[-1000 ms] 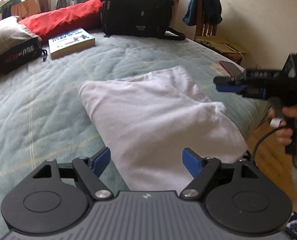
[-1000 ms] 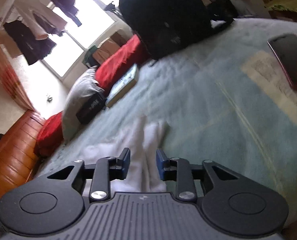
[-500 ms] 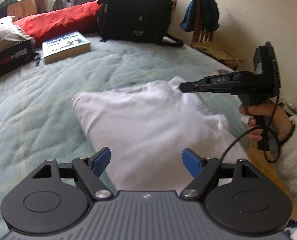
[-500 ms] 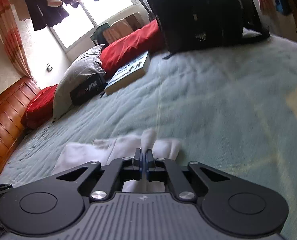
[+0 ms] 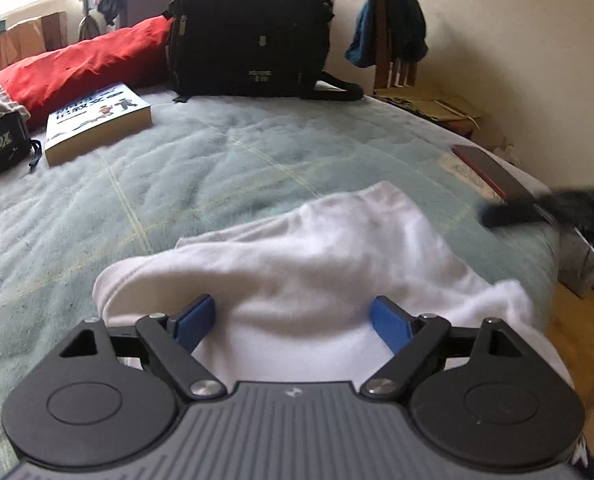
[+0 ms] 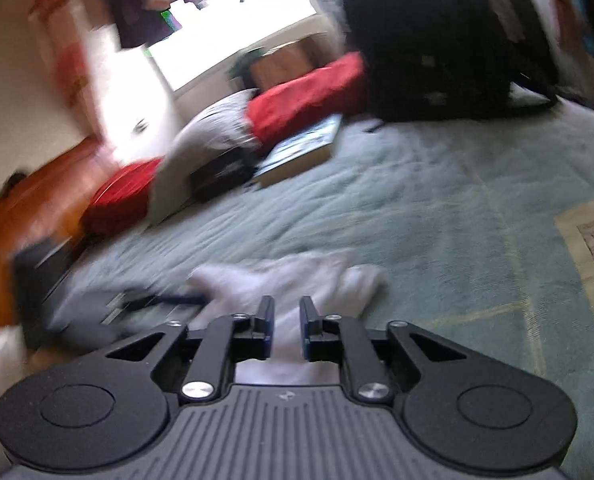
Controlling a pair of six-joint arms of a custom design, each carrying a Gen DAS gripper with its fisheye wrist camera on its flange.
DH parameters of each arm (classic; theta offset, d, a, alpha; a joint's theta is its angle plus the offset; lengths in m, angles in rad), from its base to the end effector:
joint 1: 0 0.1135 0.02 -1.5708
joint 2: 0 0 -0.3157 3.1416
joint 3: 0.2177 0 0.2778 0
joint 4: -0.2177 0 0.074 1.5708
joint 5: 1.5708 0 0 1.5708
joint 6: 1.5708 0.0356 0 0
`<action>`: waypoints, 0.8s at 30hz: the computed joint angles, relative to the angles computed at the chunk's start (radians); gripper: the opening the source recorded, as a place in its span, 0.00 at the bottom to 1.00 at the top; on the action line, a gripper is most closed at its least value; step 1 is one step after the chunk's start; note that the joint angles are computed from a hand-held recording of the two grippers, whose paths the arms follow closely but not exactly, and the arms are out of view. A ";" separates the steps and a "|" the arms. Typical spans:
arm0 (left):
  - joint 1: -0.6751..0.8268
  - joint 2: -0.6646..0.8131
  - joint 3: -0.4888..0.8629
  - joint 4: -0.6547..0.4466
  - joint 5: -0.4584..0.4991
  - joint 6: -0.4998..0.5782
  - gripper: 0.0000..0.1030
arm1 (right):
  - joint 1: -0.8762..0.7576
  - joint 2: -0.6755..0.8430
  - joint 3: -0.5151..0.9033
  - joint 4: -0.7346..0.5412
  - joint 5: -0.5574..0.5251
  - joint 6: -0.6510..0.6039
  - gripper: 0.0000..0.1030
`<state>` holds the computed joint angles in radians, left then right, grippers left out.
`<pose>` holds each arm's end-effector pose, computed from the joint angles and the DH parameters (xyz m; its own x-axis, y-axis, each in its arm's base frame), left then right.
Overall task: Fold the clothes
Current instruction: 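Fold the held side over the shirt with the right gripper and open it, then lift both grippers away from the folded shirt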
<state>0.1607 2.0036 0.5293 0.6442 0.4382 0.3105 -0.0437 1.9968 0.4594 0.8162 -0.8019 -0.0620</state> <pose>0.3084 0.0347 0.0575 -0.6516 0.1747 -0.7382 0.3538 0.9308 -0.0920 0.2945 0.0127 0.0667 -0.6269 -0.0157 -0.7790 -0.5487 0.7187 0.4271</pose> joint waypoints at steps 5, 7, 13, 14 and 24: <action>0.024 -0.069 -0.009 -0.050 -0.007 -0.043 0.83 | 0.136 -0.015 -0.082 0.014 0.130 -0.145 0.30; 0.037 -0.116 -0.036 -0.071 -0.001 -0.030 0.83 | 0.199 0.019 -0.103 0.074 0.255 -0.168 0.29; 0.072 -0.265 -0.175 -0.104 0.014 0.104 0.83 | 0.175 0.035 -0.169 0.160 0.330 -0.166 0.19; 0.083 -0.268 -0.200 -0.087 0.036 0.117 0.84 | 0.175 0.019 -0.191 0.179 0.337 -0.137 0.22; 0.064 -0.181 -0.243 -0.011 0.037 0.022 0.86 | 0.363 0.115 -0.308 0.463 0.418 0.028 0.46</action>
<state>0.2243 1.8230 0.2866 0.6336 0.4757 0.3330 0.3195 2.1117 0.1509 1.2794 -0.3838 -0.0339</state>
